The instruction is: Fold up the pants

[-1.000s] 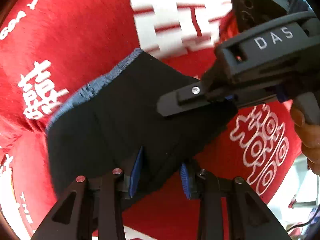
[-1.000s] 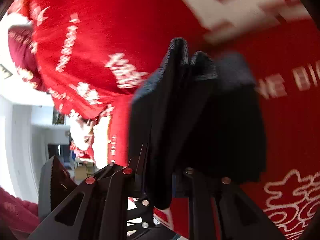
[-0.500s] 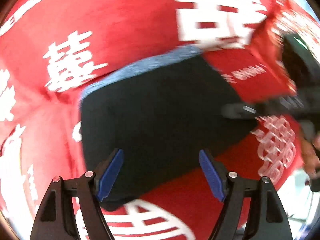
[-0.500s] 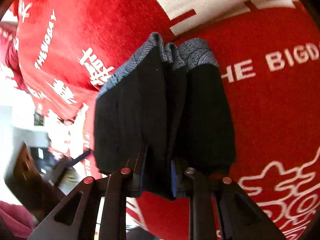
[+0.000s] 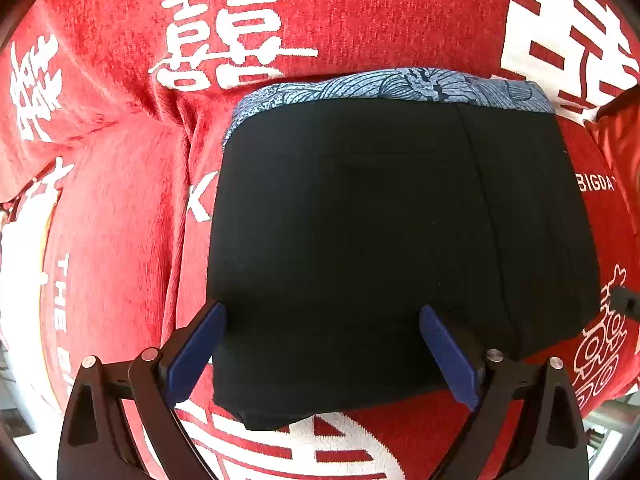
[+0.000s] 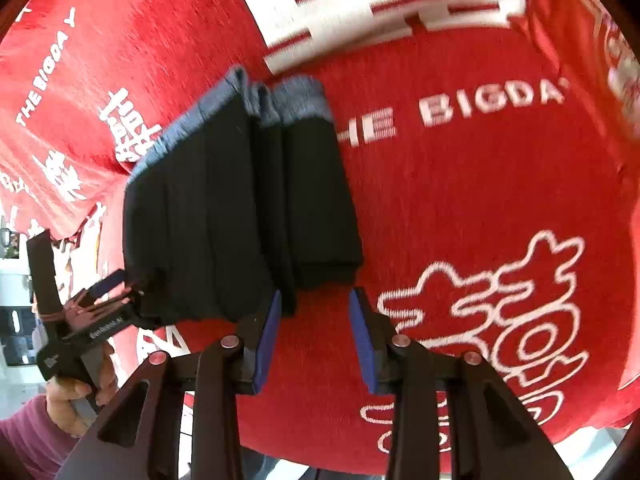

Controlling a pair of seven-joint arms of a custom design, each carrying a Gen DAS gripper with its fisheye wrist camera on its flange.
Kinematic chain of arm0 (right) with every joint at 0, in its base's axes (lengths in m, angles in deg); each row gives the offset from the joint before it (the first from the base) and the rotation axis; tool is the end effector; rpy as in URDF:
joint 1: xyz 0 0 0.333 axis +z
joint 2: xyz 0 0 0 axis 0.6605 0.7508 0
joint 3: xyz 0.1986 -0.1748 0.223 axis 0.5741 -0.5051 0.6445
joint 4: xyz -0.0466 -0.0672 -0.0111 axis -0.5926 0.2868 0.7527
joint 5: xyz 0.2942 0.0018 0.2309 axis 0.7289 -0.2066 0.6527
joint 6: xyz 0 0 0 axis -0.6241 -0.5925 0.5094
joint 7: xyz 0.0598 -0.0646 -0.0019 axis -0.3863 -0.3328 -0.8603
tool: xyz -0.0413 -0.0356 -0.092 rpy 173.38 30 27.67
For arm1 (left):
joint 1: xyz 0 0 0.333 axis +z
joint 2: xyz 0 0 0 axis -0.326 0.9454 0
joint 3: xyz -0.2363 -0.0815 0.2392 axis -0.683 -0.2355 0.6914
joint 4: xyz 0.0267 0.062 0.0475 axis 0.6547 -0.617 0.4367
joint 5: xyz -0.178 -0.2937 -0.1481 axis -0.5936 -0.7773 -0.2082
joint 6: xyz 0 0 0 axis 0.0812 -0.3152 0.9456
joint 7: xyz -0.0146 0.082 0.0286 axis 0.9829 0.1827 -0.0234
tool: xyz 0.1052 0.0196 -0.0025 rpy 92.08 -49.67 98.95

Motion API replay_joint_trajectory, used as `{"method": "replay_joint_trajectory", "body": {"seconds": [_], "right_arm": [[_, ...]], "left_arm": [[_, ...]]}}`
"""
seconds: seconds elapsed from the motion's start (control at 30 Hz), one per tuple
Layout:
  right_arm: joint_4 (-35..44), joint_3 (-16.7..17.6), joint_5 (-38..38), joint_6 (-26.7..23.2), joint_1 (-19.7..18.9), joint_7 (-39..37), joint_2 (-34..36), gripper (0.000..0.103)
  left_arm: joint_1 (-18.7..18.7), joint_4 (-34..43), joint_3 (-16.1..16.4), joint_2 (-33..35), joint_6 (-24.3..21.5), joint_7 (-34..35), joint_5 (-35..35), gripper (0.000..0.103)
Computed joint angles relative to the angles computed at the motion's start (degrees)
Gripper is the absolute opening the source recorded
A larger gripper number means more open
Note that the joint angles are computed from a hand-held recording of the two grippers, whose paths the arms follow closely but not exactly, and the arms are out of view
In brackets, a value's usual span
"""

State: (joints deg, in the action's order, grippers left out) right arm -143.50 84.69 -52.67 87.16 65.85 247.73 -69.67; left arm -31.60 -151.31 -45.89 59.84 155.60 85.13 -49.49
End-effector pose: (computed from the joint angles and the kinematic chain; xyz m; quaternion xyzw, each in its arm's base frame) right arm 0.3947 0.2294 0.6094 -0.3134 0.9302 0.0328 0.1881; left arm 0.6007 -0.2231 0.5716 -0.3689 0.9245 -0.0806 0.0510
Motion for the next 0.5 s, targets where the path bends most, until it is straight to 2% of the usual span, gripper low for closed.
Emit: {"method": "replay_joint_trajectory", "body": {"seconds": [0.07,0.17,0.3,0.37,0.5], "right_arm": [[1.5,0.3,-2.4,-0.1,-0.5,-1.0,0.6,0.039],[3.6,-0.3,-3.7,2.4,-0.6,-5.2,2.9,0.039],[4.6,-2.3,1.5,6.1,0.0,-13.4,6.5,0.042],[6.1,-2.8,4.5,3.7,-0.2,-17.2,9.1,0.044],[3.4,-2.1,7.0,6.8,-1.3,-20.4,8.1,0.044]], "left_arm": [[-0.4,0.5,0.1,0.3,0.0,-0.6,0.9,0.1],[-0.8,0.8,0.3,0.7,-0.4,-2.4,1.8,0.102],[-1.3,-0.1,0.3,0.3,0.8,-4.1,3.2,0.102],[-1.4,-0.6,0.3,0.0,1.1,-5.0,3.7,0.102],[-1.8,-1.3,0.3,-0.2,1.7,-7.0,5.0,0.102]]}}
